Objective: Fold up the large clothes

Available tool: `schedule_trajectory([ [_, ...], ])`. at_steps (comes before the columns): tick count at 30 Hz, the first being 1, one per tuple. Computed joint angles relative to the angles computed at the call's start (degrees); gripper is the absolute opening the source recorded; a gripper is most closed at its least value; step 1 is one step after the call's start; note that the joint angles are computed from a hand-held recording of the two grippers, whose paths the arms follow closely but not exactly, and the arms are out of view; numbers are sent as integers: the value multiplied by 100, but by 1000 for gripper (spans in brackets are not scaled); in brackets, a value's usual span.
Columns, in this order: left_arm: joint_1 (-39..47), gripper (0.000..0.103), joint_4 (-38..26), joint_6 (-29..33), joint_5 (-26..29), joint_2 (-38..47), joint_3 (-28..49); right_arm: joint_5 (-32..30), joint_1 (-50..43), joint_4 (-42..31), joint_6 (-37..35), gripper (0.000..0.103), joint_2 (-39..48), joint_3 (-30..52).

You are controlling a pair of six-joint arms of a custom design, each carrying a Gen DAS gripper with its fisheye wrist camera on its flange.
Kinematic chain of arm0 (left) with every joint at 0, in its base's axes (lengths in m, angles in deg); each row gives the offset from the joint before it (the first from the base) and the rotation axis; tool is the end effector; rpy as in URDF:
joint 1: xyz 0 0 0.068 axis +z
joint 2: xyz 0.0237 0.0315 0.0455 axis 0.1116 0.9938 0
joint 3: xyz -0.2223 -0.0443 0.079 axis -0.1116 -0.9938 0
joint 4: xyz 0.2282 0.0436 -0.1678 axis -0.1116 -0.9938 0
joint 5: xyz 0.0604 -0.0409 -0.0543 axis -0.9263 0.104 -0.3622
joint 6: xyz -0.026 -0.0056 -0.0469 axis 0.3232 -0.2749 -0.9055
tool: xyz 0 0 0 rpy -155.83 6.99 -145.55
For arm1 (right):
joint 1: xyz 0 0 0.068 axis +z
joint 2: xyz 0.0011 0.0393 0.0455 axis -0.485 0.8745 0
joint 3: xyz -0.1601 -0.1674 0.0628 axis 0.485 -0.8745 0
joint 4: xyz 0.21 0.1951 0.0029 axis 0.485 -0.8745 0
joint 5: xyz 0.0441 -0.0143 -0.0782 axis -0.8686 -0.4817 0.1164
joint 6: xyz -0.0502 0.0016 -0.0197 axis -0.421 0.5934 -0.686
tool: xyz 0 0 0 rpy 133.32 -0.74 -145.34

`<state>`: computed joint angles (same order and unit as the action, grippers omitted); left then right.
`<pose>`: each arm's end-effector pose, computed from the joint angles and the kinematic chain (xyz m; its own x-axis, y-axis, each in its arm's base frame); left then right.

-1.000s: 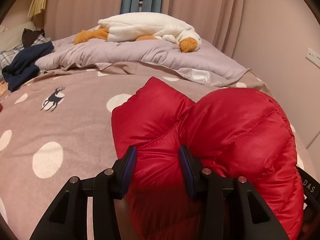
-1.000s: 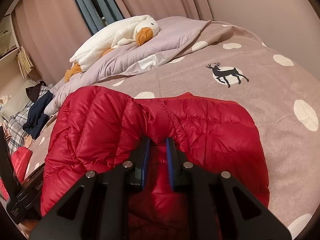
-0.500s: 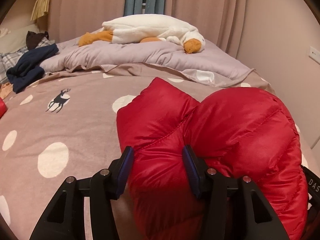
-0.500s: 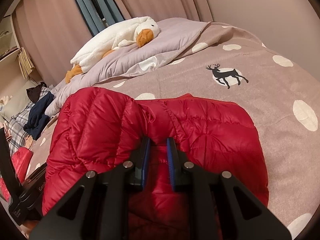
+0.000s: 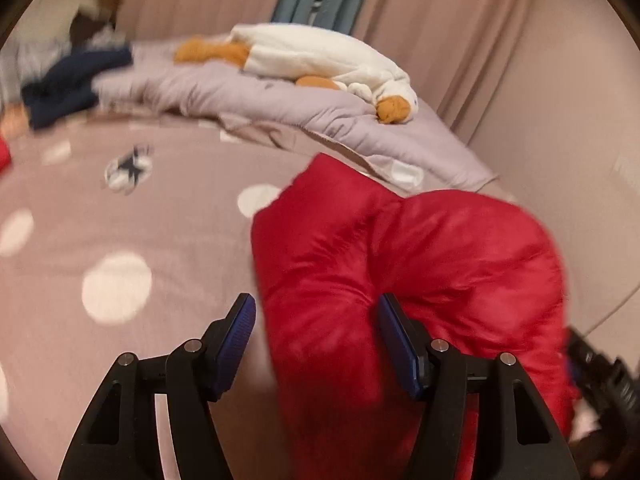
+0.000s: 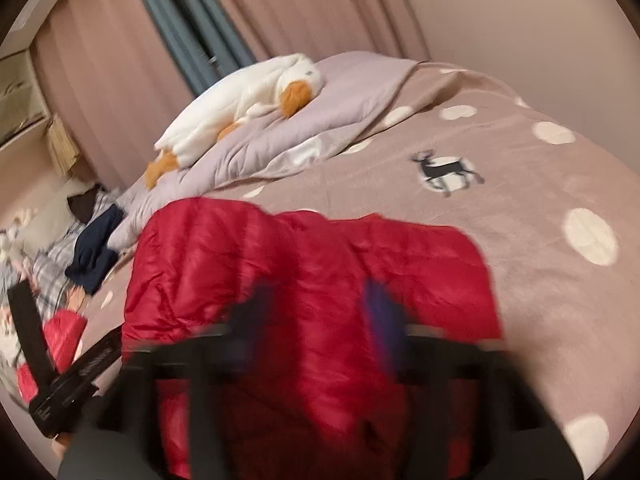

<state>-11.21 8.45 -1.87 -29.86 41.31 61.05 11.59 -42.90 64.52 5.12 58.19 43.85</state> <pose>0.2486 -0.0686 0.1621 -0.5093 -0.5360 -0.6733 -0.3647 0.8431 -0.3953 0.2943 -0.0519 0.1936 -0.6934 0.1261 -0.7094 -0.2208 0.9000 0.3758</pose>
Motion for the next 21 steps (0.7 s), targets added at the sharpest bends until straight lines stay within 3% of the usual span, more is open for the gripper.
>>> schedule_trajectory([
  [3, 361, 83, -9, -263, 859, -1413, -734, -891, -454, -336, -109, 102, -105, 80],
  [6, 339, 101, -213, -586, 736, -2805, -1389, -1448, -868, -689, -172, 103, 7, 206],
  [8, 385, 102, -378, -607, 799, -3359, -1638, -1495, -1002, -1271, -489, 103, 310, 483],
  [9, 502, 102, -436, -535, 1112, -3419, -1692, -1465, -1048, -1532, -660, 103, 451, 604],
  [12, 855, 102, -259, -182, 2241, -2830, -1620, -1574, -1239, -1954, -972, 103, 923, 768],
  [14, 814, 102, 123, -210, 2368, -2387, -1648, -1537, -1244, -2306, -1170, 103, 1337, 954],
  [19, 994, 102, 1700, -644, 3463, -274, -1423, -1809, -1127, -3139, -1802, 103, 2371, 1372],
  [21, 1040, 102, 2707, -856, 4025, 315, -1470, -2112, -1149, -3082, -1609, 103, 2572, 1332],
])
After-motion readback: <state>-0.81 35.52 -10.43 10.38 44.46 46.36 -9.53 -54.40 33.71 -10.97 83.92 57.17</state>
